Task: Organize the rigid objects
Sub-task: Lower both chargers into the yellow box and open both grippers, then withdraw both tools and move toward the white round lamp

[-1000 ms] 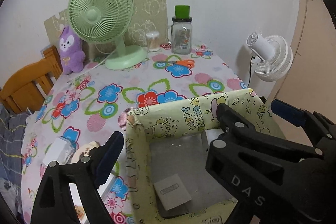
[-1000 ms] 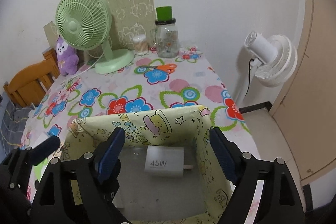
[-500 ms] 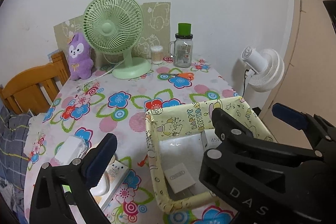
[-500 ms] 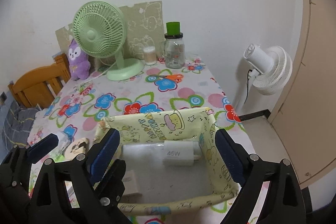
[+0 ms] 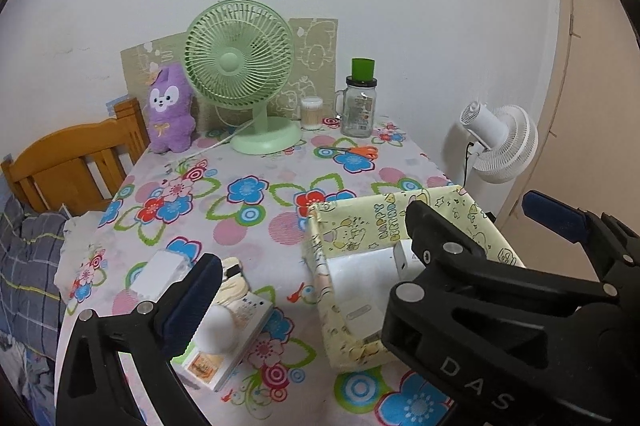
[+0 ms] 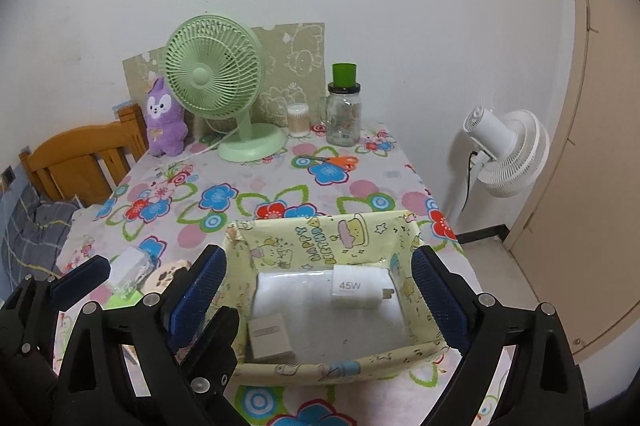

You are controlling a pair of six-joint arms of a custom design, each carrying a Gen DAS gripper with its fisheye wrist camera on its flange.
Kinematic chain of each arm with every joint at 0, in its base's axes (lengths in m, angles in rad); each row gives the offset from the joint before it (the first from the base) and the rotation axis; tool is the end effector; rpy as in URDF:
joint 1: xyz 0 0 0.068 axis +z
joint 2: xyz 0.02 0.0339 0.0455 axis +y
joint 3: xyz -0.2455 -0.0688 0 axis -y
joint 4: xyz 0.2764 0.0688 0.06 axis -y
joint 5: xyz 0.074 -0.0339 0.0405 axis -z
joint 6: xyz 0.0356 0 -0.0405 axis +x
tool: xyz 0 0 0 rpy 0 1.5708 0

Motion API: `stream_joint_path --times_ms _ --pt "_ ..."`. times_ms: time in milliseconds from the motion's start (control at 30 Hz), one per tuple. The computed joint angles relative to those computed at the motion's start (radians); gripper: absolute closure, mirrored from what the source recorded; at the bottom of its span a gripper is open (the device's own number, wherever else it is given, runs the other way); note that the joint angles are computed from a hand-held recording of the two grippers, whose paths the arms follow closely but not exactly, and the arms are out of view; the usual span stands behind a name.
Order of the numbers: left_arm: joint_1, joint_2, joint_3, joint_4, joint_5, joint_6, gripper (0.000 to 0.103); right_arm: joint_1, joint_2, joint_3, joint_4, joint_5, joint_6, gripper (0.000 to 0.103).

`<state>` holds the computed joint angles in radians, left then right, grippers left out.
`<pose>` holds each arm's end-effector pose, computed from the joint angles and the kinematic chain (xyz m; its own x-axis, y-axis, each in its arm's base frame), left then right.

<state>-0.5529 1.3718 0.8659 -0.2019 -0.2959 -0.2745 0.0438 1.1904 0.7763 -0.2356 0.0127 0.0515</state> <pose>0.2815 -0.1615 0.2024 -0.6176 0.0765 -0.7827 0.1521 0.9881 -0.0235 0.2930 0.0124 0.2189 -0.6053 0.0250 -0.7956 -0.0025 0.9994 0.0333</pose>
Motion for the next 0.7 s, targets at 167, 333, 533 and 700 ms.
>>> stream_joint_path --times_ms 167,333,533,700 --pt "0.024 -0.059 -0.046 -0.015 0.0 -0.001 0.0 0.043 -0.043 -0.026 -0.011 0.028 0.02 0.007" --pt "0.047 -0.108 -0.088 -0.023 0.005 0.007 0.0 0.093 -0.074 -0.046 -0.016 0.065 0.029 0.007" --pt "0.083 -0.154 -0.125 -0.041 0.02 0.014 0.0 0.152 -0.106 -0.068 -0.007 0.104 0.035 0.007" --pt "0.122 -0.204 -0.165 -0.047 0.043 0.031 0.0 0.195 -0.12 -0.081 -0.011 0.102 0.061 0.007"
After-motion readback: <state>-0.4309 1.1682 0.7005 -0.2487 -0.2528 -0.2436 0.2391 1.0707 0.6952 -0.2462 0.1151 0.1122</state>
